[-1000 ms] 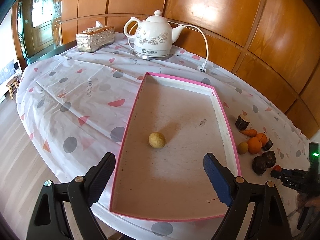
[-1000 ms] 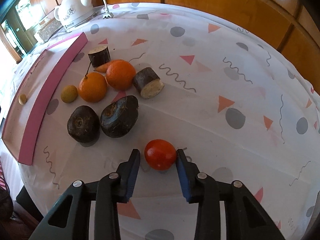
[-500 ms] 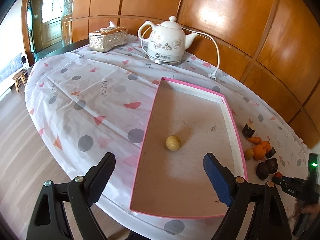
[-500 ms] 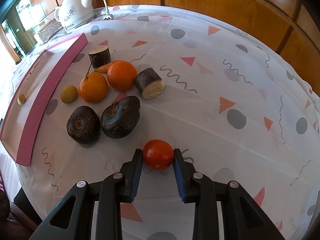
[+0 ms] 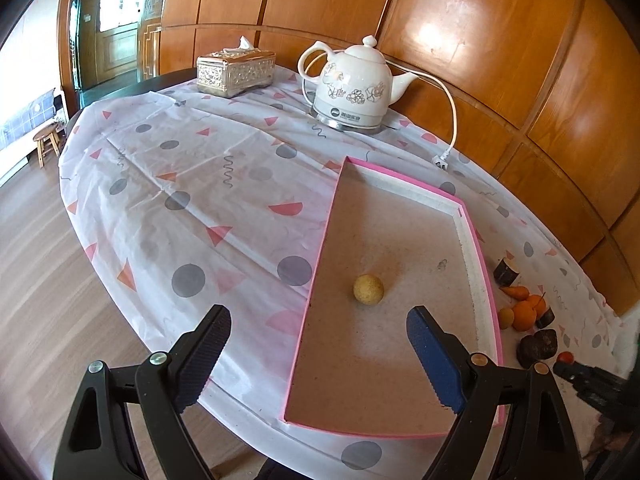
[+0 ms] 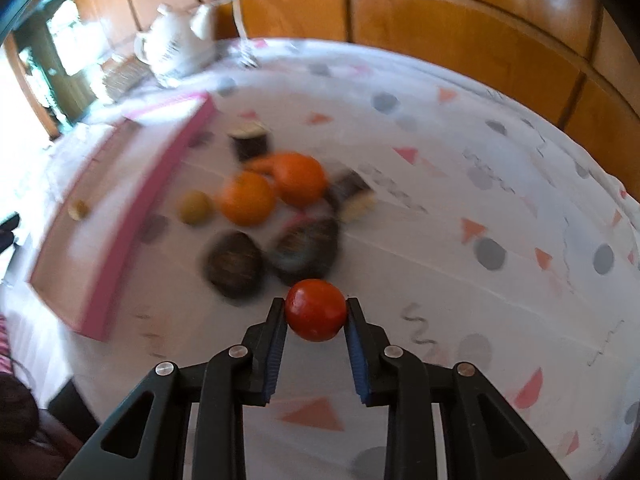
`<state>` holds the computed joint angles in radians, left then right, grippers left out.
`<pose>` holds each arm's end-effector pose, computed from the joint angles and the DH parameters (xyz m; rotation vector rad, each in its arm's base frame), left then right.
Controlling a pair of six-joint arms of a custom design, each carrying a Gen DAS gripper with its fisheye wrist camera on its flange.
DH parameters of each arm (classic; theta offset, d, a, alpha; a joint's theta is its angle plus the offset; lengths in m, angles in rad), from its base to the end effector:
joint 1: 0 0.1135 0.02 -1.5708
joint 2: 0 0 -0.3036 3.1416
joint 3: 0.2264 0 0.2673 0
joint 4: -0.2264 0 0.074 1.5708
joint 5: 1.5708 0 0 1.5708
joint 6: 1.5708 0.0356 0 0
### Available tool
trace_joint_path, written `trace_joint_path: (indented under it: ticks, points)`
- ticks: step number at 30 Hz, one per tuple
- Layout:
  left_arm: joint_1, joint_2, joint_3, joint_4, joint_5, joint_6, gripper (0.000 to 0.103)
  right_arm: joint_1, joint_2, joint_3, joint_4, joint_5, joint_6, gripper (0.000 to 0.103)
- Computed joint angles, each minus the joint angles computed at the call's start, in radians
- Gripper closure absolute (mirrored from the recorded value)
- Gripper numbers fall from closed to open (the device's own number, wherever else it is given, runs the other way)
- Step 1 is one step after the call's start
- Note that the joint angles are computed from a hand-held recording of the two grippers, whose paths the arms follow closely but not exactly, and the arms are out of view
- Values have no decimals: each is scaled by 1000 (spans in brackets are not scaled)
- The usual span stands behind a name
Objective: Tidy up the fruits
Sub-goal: 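Carry the tomato with the right gripper into the tray and release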
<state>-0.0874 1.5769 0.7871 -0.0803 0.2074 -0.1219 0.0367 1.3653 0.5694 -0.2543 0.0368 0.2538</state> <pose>0.3162 -0.0351 0.1911 0.0508 2.4454 -0.3463 0.2376 0.0074 0.1715 0.2967 2.6040 0.0533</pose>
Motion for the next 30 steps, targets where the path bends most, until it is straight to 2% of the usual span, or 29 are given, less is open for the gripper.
trace_joint_path:
  ticks: [4, 8, 21, 24, 30]
  points:
    - [3, 4, 1, -1, 3, -2, 13, 96, -11, 46, -14, -13, 17, 74]
    - [11, 8, 3, 4, 5, -4, 13, 210, 40, 124, -5, -6, 43, 74]
    - [38, 38, 18, 0, 8, -9, 13, 342, 393, 439, 16, -51, 93, 73]
    - [39, 44, 20, -2, 12, -6, 13, 347, 402, 448, 24, -42, 104, 66]
    - [22, 43, 18, -3, 6, 6, 13, 352, 352, 403, 25, 17, 80, 61]
